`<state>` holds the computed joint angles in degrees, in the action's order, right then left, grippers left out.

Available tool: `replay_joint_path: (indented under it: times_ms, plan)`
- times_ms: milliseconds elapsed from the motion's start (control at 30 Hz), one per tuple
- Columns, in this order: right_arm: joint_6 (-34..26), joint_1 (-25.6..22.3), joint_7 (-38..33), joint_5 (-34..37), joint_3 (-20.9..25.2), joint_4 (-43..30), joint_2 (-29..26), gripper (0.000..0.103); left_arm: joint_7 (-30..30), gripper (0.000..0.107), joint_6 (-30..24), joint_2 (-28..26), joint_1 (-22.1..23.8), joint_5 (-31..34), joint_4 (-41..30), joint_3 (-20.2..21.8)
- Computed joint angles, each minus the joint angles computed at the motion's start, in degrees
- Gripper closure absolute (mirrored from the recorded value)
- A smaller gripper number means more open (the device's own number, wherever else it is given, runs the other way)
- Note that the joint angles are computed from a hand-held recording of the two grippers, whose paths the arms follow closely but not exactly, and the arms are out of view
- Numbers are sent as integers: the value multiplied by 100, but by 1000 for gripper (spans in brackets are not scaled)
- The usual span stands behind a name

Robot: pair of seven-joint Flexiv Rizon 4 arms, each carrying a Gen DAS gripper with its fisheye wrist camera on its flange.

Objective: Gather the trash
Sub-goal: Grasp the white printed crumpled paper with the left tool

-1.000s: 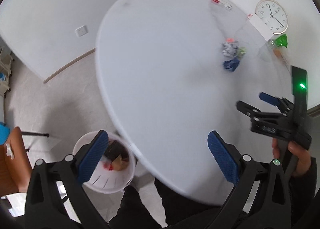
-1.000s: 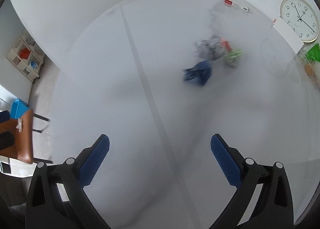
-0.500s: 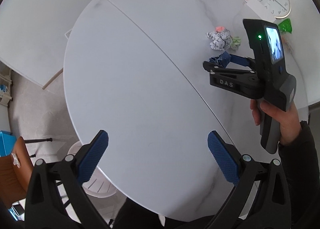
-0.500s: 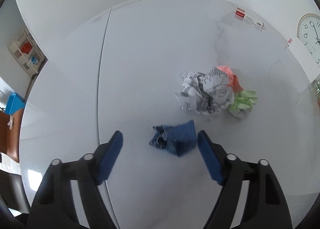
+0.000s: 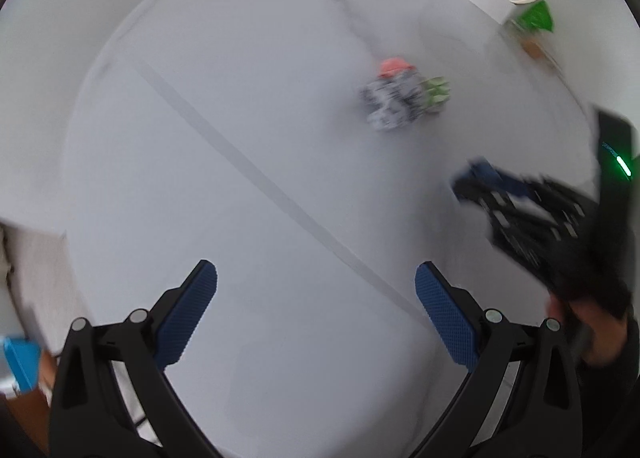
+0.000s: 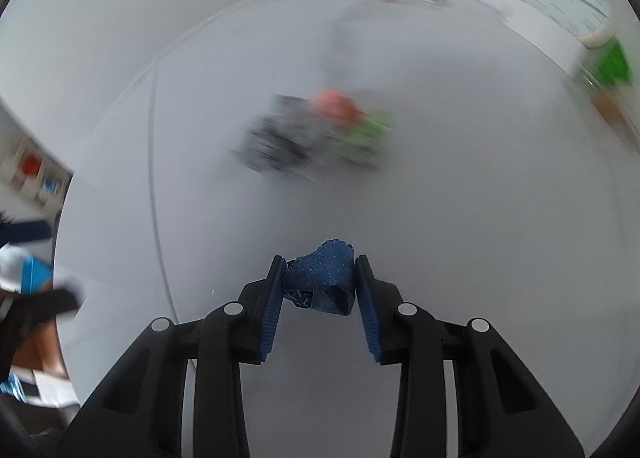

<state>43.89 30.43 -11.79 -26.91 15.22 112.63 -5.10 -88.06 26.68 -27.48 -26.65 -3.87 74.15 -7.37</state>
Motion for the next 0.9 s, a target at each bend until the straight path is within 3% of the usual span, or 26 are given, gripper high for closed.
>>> replay_joint_path:
  times_ms: [133,267,567,667,733,800,900]
  plan:
    - [-537,-11,482,354,207,375,640,67,378,12,-50,-766,-234,215,-956,-91]
    - [-792,-69,928,549,388,665,1137,67,874,12,-488,-1713,-574,394,-2354,-10]
    - [-774,-200,1137,756,457,874,1412,67,1344,12,-1194,-3014,-917,284,-4411,293]
    - [-676,-239,1093,772,405,855,1296,67,1473,25,-1375,-3274,-945,204,-4854,349]
    - [-623,-245,1097,788,405,862,1282,67,1485,38,-1800,-3647,-966,69,-5543,380]
    - [-627,-236,1075,760,403,809,1232,67,1400,44,-2111,-3971,-974,-81,-6115,453]
    - [-660,-215,1005,680,395,710,1161,67,1183,50,-2027,-4010,-939,-301,-6103,526]
